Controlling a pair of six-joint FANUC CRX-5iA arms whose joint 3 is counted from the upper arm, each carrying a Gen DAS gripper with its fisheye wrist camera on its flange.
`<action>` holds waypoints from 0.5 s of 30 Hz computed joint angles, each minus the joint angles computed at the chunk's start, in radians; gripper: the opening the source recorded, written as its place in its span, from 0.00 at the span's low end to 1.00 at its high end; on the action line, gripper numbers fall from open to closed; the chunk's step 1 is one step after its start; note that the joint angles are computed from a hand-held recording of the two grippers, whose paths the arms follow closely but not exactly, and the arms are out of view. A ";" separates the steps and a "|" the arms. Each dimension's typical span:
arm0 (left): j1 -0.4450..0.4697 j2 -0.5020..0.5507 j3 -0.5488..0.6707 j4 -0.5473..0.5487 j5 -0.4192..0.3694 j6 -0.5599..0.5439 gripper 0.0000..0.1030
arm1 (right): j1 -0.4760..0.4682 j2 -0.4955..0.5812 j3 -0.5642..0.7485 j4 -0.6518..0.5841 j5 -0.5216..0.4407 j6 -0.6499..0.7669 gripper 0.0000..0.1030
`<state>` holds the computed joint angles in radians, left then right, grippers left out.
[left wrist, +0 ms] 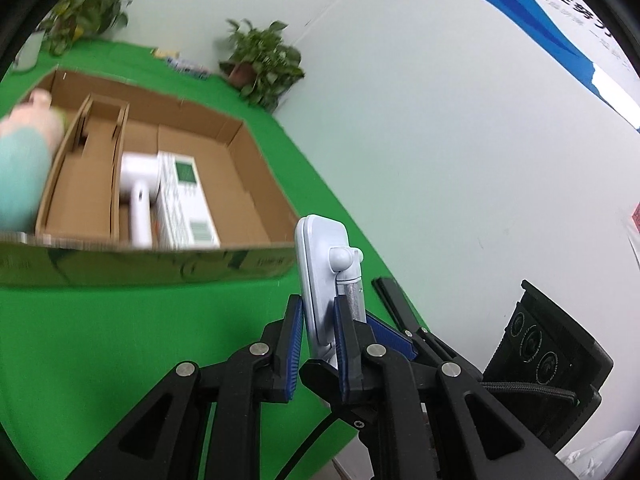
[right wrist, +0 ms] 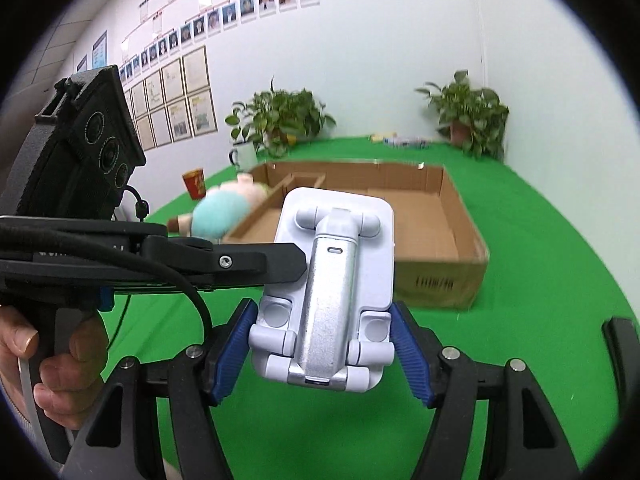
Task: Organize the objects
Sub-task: 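Carry the phone stand with the right gripper over the box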
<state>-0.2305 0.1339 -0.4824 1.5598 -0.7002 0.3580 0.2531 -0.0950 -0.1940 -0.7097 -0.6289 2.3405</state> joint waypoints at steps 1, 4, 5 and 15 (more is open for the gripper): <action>-0.003 0.029 0.060 -0.019 0.011 0.022 0.11 | -0.002 0.004 0.013 -0.007 -0.001 0.004 0.64; 0.013 0.044 0.145 -0.115 0.013 0.092 0.11 | -0.023 0.034 0.067 -0.030 -0.029 0.015 0.64; 0.011 0.067 0.188 -0.145 0.015 0.127 0.11 | -0.030 0.050 0.092 -0.036 -0.044 0.016 0.64; 0.082 0.421 0.780 -0.471 -0.177 0.554 0.11 | -0.032 0.336 0.487 0.105 -0.198 -0.186 0.64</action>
<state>-0.1489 0.5550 0.2978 1.0887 -0.8769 0.9121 0.2214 0.2409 0.2932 -0.6049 -0.8270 2.1544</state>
